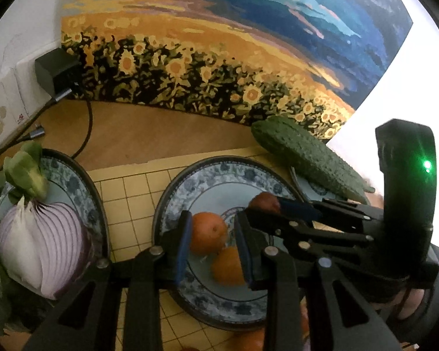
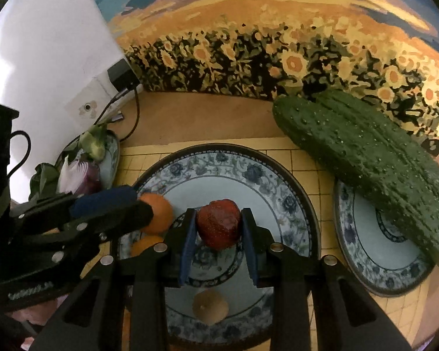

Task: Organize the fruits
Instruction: 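Carry the orange and plum onto the large patterned plate with both tools, then open both tools to release the fruits and pull back to the cluster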

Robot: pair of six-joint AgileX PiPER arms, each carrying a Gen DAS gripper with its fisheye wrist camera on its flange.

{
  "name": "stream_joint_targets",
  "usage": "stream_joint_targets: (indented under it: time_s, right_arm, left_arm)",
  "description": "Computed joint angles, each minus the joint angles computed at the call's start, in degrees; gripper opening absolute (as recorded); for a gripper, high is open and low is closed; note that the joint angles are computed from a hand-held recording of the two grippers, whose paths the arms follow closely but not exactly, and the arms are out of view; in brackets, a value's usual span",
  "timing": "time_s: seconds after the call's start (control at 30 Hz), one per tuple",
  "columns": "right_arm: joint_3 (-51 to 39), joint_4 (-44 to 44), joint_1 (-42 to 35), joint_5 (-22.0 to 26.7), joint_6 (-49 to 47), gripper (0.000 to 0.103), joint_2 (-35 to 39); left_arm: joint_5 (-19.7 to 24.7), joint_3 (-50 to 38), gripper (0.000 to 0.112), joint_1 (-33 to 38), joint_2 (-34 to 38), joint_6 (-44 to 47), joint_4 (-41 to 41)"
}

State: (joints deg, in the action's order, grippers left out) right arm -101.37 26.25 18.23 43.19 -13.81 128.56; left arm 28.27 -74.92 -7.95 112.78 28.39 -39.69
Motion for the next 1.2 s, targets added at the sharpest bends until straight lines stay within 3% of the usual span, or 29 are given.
stream_joint_targets:
  time_s: [0.23,0.5,0.83,1.0,1.07,1.2]
  right_arm:
    - [-6.85,-0.73,0.39,1.88,0.54,0.031,4.00]
    - [-7.91,-1.99,0.96,2.20,1.72,0.031,5.09]
    - [-12.80,-7.82,1.38,7.14,6.93,0.036,6.39]
    - [-11.79,-9.58,0.92,6.38,9.46,0.051,4.29]
    - [-10.78,-9.49,0.64,5.80,9.52,0.063,3.31]
    - [-7.88,-7.88,-0.11,4.64,8.19,0.071,0.81]
  left_arm:
    - [-1.78,0.14,0.030,0.27,0.37,-2.05,0.46]
    - [-2.05,-0.17,0.033,0.02,1.06,-4.04,2.63]
    - [-4.63,1.60,0.062,-0.86,-2.22,-4.28,4.21]
    - [-7.12,2.96,0.068,-1.27,-4.14,-6.03,5.95]
    - [-7.46,3.19,0.068,-1.34,-4.82,-7.85,7.54]
    - [-7.81,3.96,0.068,-1.93,-6.62,-13.62,12.97]
